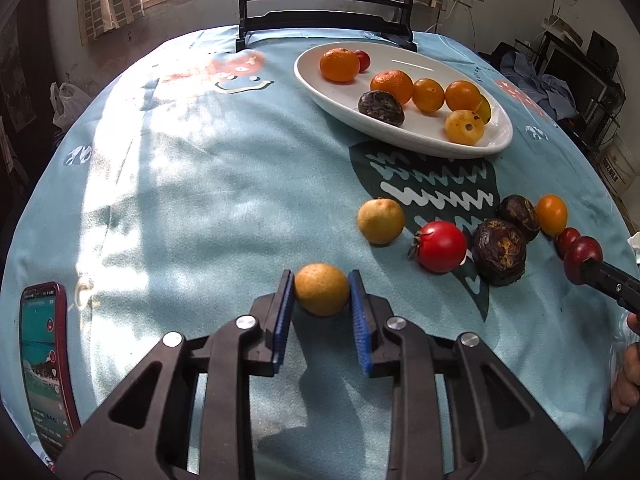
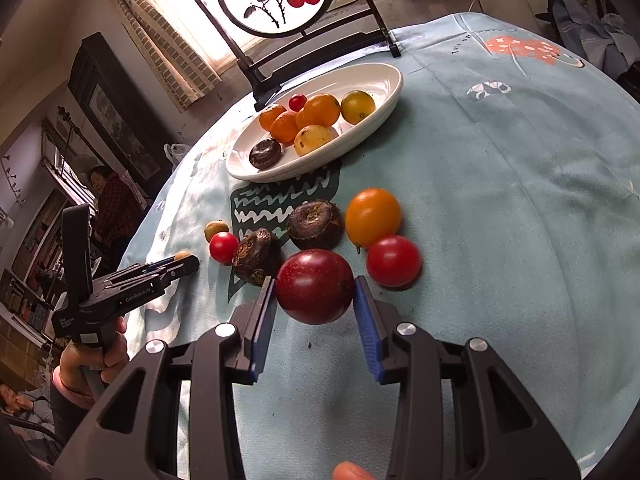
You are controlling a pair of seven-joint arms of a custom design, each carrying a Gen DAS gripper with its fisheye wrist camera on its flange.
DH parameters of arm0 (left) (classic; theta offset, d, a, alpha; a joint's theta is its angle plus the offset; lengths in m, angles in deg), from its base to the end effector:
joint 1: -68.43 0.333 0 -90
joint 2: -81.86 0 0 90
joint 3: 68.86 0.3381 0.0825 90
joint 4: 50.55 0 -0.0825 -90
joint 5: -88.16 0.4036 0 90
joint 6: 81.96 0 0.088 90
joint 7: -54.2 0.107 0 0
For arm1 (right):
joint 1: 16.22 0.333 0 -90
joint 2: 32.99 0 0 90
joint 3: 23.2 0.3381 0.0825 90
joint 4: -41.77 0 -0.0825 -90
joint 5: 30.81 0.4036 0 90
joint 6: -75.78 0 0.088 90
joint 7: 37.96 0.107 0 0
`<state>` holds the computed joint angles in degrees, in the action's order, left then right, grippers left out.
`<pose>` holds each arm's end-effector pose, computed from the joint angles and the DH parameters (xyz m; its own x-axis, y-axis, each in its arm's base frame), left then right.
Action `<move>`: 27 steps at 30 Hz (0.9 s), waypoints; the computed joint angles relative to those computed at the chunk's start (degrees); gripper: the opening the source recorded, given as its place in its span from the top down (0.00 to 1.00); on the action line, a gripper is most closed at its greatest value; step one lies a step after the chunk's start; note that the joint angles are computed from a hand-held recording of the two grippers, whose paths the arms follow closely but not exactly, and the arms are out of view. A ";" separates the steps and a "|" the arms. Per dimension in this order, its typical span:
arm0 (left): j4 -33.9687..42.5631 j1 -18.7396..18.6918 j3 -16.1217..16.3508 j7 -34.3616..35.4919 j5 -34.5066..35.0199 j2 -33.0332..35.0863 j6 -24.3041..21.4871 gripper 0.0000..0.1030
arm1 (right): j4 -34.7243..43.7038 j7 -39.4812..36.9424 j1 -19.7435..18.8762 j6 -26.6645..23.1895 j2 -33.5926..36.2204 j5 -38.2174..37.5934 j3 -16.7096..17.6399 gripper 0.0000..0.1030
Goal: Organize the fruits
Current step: 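Lower both held fruits onto the white plate and open both tools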
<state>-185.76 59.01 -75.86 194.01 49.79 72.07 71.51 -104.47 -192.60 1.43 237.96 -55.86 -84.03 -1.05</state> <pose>0.5083 -0.1314 0.4547 -0.6038 -0.7942 0.0687 -0.6707 0.4596 -0.5822 0.3206 0.3286 0.4586 -0.2499 -0.8430 -0.4763 -0.6196 0.5172 -0.5904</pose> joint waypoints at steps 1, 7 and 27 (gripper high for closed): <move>0.26 -0.11 0.38 0.36 -1.01 -0.16 -1.02 0.73 | 0.13 -0.14 0.04 -0.32 -0.04 -0.13 0.13 0.62; 4.20 -1.45 1.16 5.37 -10.52 -0.80 -4.59 0.73 | 3.58 -2.56 -0.30 -3.94 0.49 -3.93 0.33 0.62; 21.57 -2.14 -6.11 -8.40 1.77 16.83 6.50 0.31 | 20.55 -13.69 1.22 -3.50 17.21 -13.75 -12.22 0.56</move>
